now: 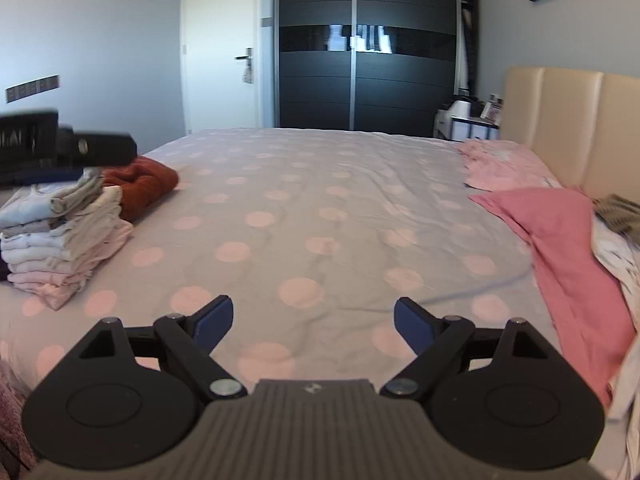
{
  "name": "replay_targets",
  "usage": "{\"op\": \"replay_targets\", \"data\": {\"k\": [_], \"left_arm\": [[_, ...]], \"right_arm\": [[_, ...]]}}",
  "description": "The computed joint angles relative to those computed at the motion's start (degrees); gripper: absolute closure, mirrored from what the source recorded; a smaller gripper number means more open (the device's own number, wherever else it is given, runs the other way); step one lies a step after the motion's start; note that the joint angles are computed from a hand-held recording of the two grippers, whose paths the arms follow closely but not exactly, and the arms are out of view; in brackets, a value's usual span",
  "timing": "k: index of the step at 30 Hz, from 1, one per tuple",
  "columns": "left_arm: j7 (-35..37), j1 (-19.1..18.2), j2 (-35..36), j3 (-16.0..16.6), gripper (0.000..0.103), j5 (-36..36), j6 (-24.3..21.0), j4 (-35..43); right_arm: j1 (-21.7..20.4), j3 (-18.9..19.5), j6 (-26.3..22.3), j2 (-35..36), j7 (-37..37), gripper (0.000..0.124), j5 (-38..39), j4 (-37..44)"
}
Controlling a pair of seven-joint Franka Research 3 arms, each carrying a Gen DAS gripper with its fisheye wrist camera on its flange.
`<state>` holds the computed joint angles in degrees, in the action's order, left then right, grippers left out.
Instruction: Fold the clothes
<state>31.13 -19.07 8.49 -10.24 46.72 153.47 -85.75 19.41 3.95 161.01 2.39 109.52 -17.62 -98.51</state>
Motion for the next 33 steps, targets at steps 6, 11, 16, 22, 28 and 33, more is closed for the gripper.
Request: {"op": "replay_targets", "data": {"k": [6,11,16,22,28,33], "left_arm": [[0.0,-1.1,0.0,-1.0,0.022,-1.1,-5.1,-4.5],[-5.9,-2.9,0.5,-0.3,0.022,7.7,-10.1,-4.8],[-10.7,-2.2,0.6,0.1,0.022,10.9,-10.4,-5.3],[-11.1,-0.7,0.5,0.3,0.022,10.3,-10.6,-7.5],[-11.0,0.2,1.6,0.7,0.022,10.3,-10.0,-7.7],[-10.0,0.4,3.3,1.0,0.022,8.3,-9.6,-6.7]], "right_arm": [[-2.0,0.4,-0.1,-3.6,22.3,0.032,-21.3,-7.3],[-1.6,1.9,-4.3,-2.2,35.0,0.03,-34.3,-6.2],[0.3,1.4,-4.7,0.4,40.0,0.027,-39.6,-3.5],[3.4,-0.1,-5.7,4.6,36.2,0.026,-36.7,0.6],[6.2,-1.9,-7.2,8.6,32.2,0.024,-30.5,4.2],[7.8,-3.1,-8.9,11.3,28.0,0.024,-24.5,7.0]]}}
